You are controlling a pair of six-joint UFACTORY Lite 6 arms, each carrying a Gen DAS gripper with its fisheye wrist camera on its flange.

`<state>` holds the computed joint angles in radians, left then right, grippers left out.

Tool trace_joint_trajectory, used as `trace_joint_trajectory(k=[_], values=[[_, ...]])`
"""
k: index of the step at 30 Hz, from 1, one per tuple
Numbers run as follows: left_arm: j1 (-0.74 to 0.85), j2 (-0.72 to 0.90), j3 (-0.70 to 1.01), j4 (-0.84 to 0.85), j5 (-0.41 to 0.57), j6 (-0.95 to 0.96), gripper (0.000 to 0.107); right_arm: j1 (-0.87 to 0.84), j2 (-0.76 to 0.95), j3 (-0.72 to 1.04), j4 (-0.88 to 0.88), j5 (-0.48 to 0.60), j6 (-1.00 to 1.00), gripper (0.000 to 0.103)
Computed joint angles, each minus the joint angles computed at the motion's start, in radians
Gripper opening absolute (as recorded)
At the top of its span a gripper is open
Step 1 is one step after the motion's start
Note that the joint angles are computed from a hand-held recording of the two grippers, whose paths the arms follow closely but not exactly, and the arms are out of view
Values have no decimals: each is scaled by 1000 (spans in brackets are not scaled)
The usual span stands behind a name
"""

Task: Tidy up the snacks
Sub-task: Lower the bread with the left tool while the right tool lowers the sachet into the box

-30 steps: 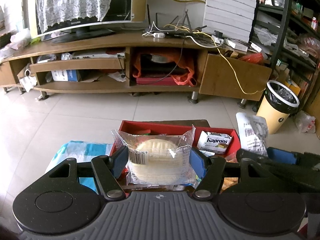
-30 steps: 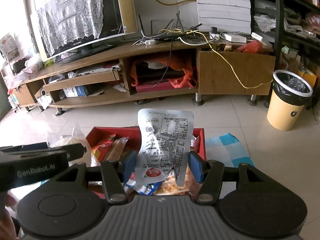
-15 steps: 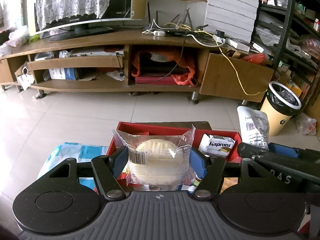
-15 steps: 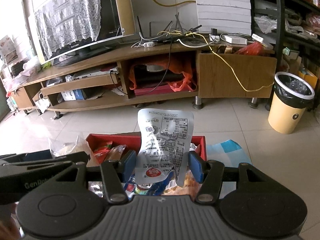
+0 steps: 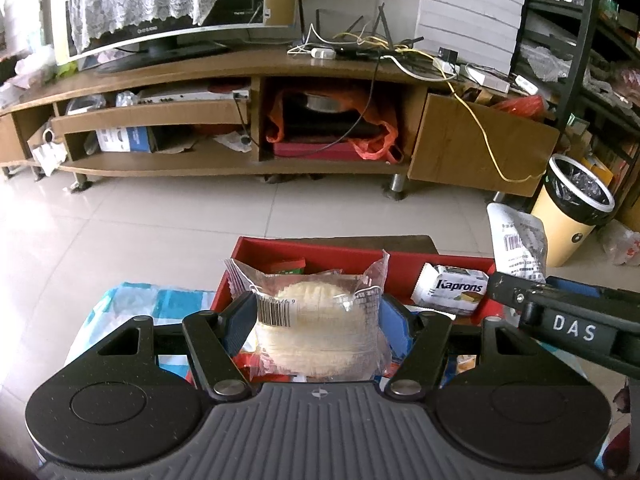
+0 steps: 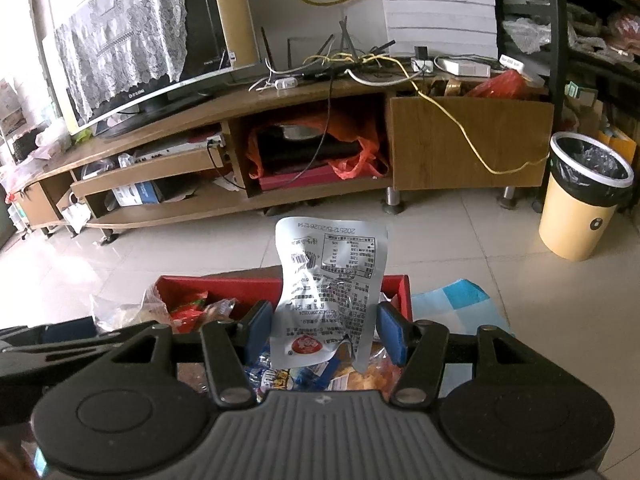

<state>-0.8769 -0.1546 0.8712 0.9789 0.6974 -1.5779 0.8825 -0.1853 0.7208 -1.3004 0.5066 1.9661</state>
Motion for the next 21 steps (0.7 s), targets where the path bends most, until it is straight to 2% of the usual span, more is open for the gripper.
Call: trace_joint_trajectory(k=[21], values=[[12,104,25,52,-62,-43,71,-70,112,-6,-120,-92,93,53]])
